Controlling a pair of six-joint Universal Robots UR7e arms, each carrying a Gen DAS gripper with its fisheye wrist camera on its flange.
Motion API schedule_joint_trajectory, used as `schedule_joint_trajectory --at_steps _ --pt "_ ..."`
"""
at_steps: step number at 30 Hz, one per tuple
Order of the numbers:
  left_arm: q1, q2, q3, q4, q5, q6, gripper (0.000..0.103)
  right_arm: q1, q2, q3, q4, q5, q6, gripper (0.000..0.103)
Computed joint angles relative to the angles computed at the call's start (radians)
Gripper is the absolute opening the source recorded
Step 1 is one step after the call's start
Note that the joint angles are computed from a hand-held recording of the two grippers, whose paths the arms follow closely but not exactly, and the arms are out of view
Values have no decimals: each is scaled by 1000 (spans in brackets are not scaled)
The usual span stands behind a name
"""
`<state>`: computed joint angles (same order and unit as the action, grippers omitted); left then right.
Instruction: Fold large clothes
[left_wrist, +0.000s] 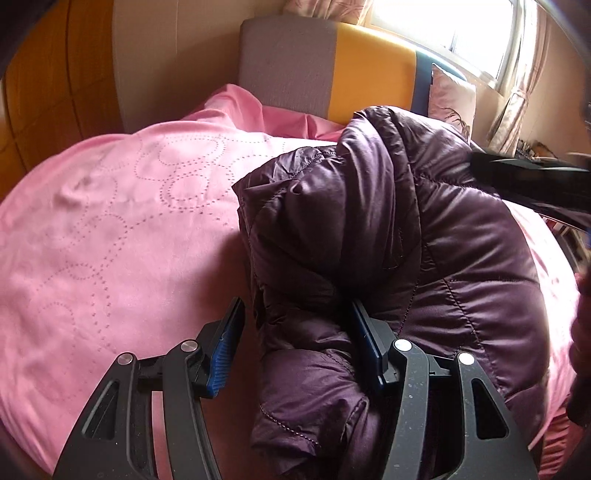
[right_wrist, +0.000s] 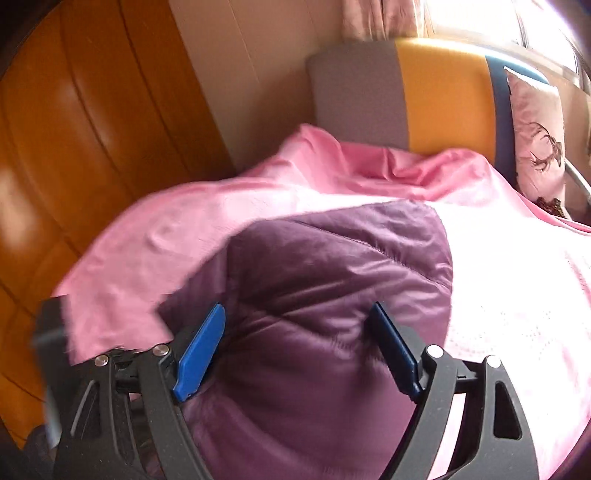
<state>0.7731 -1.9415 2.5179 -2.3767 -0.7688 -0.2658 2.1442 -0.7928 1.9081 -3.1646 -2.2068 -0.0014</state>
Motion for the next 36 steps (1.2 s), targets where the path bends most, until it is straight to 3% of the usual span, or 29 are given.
schedule_joint_trajectory --at_steps 7,13,15,17,20,26,27,29,31,36 --pt "11 39 35 -111 29 40 57 -52 84 -31 26 -63 -33 84" --pt "8 30 61 -140 38 13 57 -47 91 -18 15 -41 -11 87" --pt "-17 18 68 -117 64 0 57 -49 67 13 -19 8 -17 90" --pt "-41 4 77 -98 88 -15 57 -43 25 64 -62 46 -8 101" --pt "-63 -11 85 -81 112 -27 57 -57 -49 146 -125 95 39 101" --pt "-90 -32 96 -60 138 -41 57 -184 -172 306 -169 302 154 101" --pt "-90 -33 96 -62 138 -40 57 -210 -181 323 -174 358 157 101" --pt "-101 -39 100 -45 158 -64 67 -252 -186 346 -191 450 167 101" --pt "-89 -40 98 -56 151 -55 68 -286 -184 352 -190 533 159 101" --pt "-71 -33 96 -89 137 -19 69 -333 -160 336 -162 642 142 101"
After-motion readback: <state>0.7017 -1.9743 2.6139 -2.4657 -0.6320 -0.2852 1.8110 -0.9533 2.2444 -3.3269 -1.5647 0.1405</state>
